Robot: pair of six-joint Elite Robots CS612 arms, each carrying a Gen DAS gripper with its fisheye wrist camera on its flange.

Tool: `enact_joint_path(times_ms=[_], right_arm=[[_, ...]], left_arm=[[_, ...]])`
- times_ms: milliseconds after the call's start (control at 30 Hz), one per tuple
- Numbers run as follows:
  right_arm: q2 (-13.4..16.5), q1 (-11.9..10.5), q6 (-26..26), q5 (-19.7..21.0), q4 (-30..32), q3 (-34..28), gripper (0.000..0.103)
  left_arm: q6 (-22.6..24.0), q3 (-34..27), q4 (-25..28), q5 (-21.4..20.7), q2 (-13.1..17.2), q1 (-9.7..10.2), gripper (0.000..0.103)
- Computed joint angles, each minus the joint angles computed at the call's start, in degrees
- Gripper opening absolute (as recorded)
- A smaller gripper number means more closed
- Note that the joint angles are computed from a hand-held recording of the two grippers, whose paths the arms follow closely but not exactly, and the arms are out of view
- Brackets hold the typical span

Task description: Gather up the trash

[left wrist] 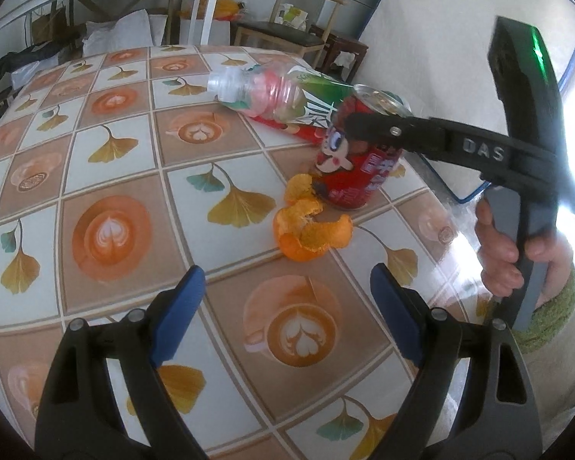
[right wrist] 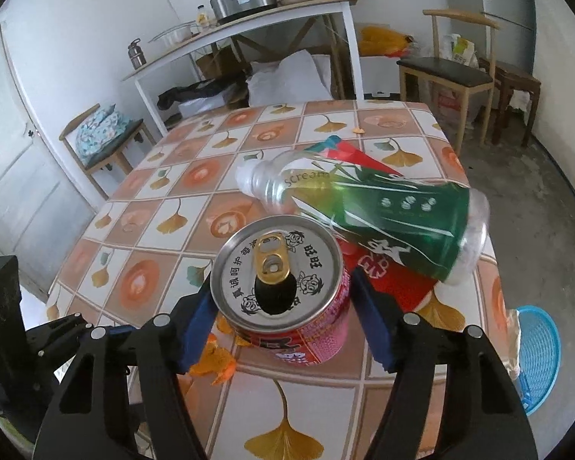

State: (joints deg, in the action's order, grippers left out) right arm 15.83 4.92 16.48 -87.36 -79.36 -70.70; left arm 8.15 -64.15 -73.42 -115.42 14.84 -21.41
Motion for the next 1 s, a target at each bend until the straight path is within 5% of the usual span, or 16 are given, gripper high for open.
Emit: enact_joint_path(times_ms=[233, 433, 500, 1000], right_arm=[[1.42, -0.34, 1.70, -0.03, 2.87, -5.05, 0.066], [3.21, -0.49, 3.68, 0.07, 5.94, -10.16, 0.066], [3.70, -0.53, 4.29, 0.01, 6.77, -11.30, 0.066], [5.32, -0.95, 5.88, 0.77, 5.94, -13.81, 0.066]], left_arm=[[0.90, 2.06, -0.42, -1.19, -1.13, 0.18, 0.082], [-1.00, 6.68, 1.06, -2.93, -3.41, 0.21, 0.061], [-1.62, 8.09, 1.86, -1.62, -4.06, -0.13, 0.048], [-0.88, 9.23, 1.69, 5.80, -4.79, -1.80, 0.003]])
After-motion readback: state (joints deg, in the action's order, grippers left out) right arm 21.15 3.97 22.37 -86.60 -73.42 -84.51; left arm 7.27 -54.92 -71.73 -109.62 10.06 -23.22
